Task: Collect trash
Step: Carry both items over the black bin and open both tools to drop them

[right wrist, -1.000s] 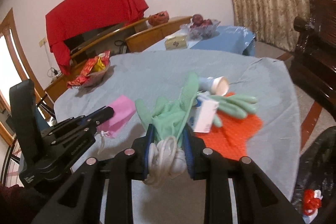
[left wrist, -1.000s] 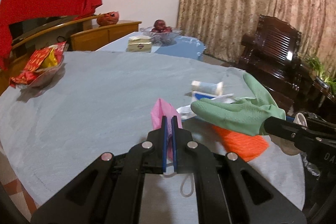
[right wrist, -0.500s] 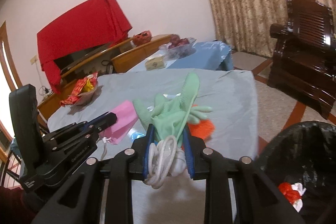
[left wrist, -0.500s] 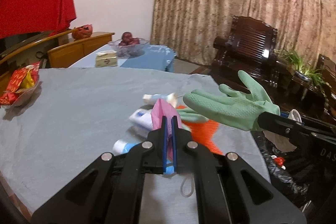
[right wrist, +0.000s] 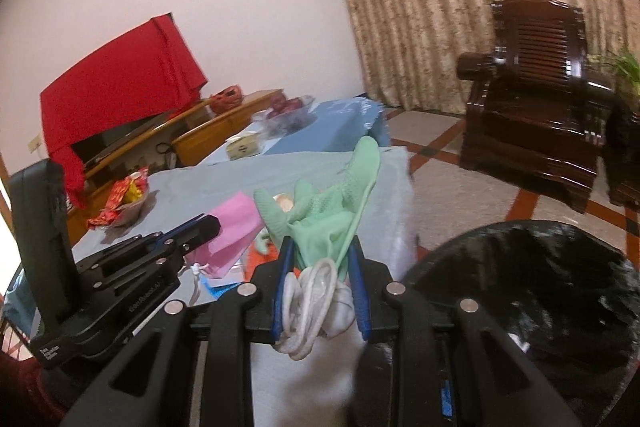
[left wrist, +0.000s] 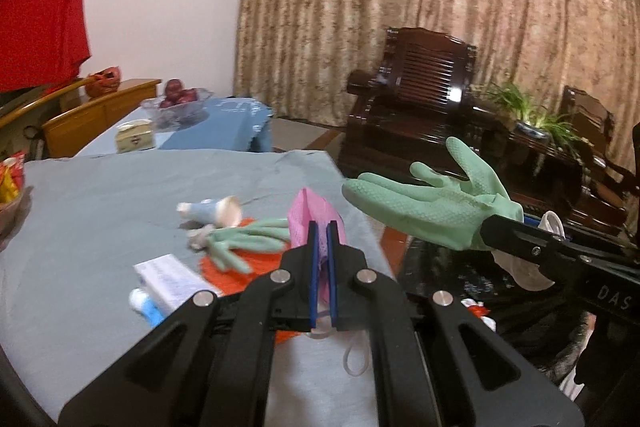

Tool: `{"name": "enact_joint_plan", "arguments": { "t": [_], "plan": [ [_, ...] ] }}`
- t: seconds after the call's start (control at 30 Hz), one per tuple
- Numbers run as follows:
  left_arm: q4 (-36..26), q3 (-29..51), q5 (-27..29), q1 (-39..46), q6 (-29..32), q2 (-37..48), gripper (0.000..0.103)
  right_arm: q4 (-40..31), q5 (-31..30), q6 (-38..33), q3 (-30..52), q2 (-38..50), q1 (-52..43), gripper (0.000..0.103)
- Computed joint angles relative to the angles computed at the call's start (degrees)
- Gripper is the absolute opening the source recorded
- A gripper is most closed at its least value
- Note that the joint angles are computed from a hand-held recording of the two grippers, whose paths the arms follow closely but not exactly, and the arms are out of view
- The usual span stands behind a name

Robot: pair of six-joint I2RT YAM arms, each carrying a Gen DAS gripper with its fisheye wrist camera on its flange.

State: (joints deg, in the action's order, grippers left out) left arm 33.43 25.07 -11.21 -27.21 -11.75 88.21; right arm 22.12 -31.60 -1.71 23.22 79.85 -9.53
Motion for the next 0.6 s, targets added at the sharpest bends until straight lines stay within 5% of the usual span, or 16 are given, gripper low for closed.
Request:
{"name": "enact_joint_plan", "arguments": {
  "t": [0.6],
  "plan": [
    [2.39, 14.39, -1.04, -14.57, -1.82, 17.53, 0.004, -6.40, -7.59, -11.78, 1.09, 2.38, -26.13, 0.027]
  ]
}}
